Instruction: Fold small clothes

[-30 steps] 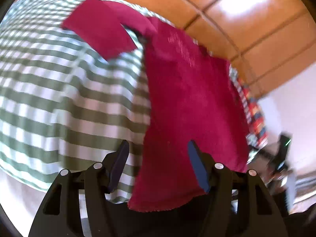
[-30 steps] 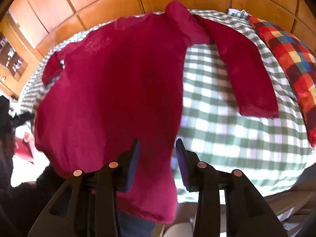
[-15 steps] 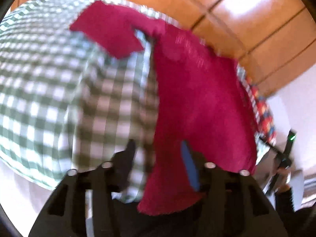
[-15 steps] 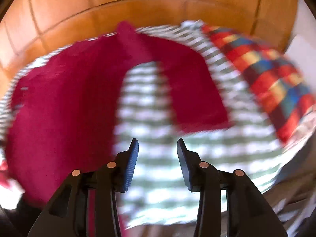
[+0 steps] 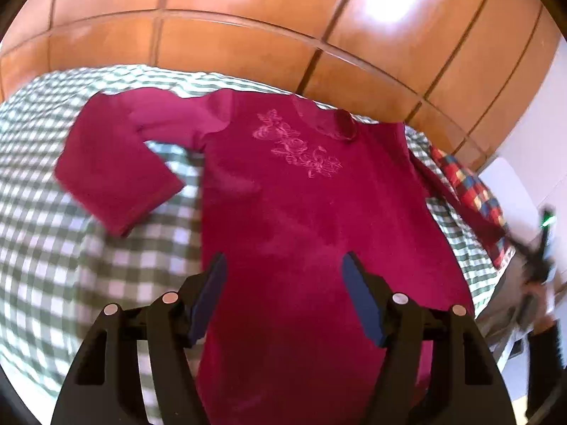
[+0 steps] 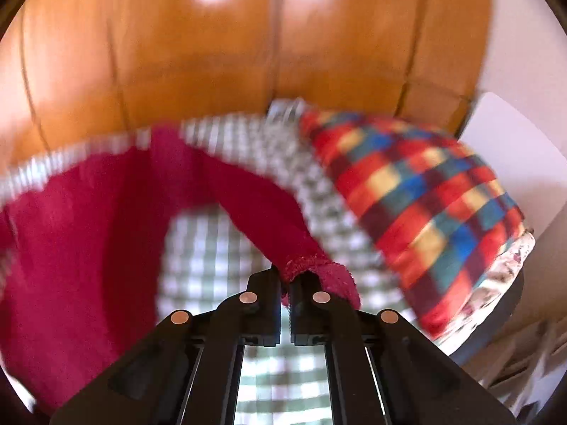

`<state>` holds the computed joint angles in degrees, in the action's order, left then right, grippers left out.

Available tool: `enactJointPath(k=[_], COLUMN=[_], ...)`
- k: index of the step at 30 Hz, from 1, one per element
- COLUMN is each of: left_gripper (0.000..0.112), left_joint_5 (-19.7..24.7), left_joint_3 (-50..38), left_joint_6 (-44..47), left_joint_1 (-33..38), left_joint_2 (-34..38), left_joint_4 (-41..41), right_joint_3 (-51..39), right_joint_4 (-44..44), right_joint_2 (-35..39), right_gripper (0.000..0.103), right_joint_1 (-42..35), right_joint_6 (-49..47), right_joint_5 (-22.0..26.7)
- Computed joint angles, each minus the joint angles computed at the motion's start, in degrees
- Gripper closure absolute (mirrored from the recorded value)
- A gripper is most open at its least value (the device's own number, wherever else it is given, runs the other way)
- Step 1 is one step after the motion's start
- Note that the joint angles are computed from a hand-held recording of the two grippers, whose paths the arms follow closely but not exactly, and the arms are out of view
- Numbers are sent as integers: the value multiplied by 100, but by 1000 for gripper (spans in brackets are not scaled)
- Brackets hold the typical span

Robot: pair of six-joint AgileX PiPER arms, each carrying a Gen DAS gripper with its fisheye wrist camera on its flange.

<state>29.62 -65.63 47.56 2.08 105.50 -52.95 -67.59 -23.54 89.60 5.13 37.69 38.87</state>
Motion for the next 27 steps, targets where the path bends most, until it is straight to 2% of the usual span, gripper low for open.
enactJointPath(k=[3,5,9,14,17,19,21,22,23,24,27], left_gripper=[45,45,45,45,45,45,45,45,45,41,39], left_joint_5=[-51,-148,-243,-205,-120,-117,-150,-173,-226,-319,-807], left_joint_3=[-269,-468,-911,-1386,-1535,-1503,-1397,-1283,-1164,-1025,-448], left_joint_6=[-154,-367,-836,-1807,-2073,-1950,-1841,-1670,-1529,-1448,-1436], left_joint_1=[-246,-436,-739,-893,-852,-791,-733,-655,-588,-525,-276], left_joint_2=[252,390,729,1232,1450,1462,1376,1283,1186,1070,609], left_joint_4=[166,418,945,1890,2106,1964,1835,1642,1488,1406,1494], right_joint_3=[-573,-951,-2200,-3984,-4587,-4787,-4714,-4648,-4454,-4214,-3868], right_joint_4=[228,60,-433,-732,-559,-436,-377,-375,-537,-737,-882], right_joint_2=[-65,100,1189,3057,3758,4044,4031,3977,3821,3650,3253], right_gripper=[101,101,101,101,101,101,90,61,26,19,18], right_joint_1=[-532,-783,-1363,-1957,-2116,-2103,-2037,-1988,-1883,-1814,-1458], right_joint_6=[-122,-30,89,-42,-216,-341,-273,-207,37,285,473], right_joint_5=[19,129,725,1905,2188,2226,2107,2046,1931,1739,1442])
